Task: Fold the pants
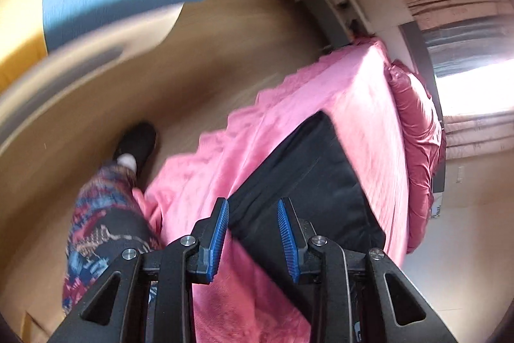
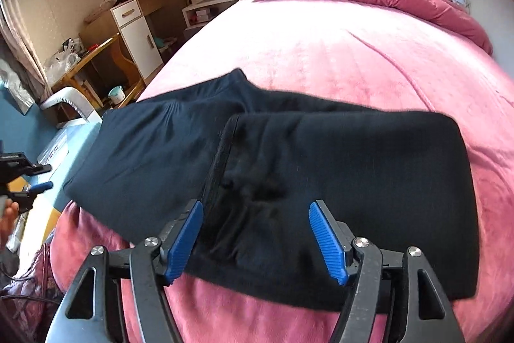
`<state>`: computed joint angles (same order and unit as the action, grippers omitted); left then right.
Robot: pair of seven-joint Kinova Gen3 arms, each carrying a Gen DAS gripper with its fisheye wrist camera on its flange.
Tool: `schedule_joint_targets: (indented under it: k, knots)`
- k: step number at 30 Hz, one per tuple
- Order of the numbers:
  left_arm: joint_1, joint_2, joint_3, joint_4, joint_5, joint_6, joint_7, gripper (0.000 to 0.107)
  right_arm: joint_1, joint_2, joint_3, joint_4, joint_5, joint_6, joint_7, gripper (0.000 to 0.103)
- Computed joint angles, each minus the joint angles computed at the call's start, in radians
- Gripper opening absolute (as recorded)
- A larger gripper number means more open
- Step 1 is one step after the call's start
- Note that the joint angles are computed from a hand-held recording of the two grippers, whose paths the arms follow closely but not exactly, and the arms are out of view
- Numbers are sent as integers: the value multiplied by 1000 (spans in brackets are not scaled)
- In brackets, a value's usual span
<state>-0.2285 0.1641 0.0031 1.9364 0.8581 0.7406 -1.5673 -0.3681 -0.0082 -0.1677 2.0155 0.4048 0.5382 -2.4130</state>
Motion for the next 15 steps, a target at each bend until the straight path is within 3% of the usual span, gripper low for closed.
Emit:
schedule_joint_targets:
  k: [7, 15]
  knots:
    - [-29, 87, 29, 19, 104, 26, -77, 32, 17, 16, 18, 6, -57, -8, 22, 70]
    - [-32, 133, 42, 5, 120, 17, -94, 31, 20, 31, 26, 11, -78, -12, 31, 71]
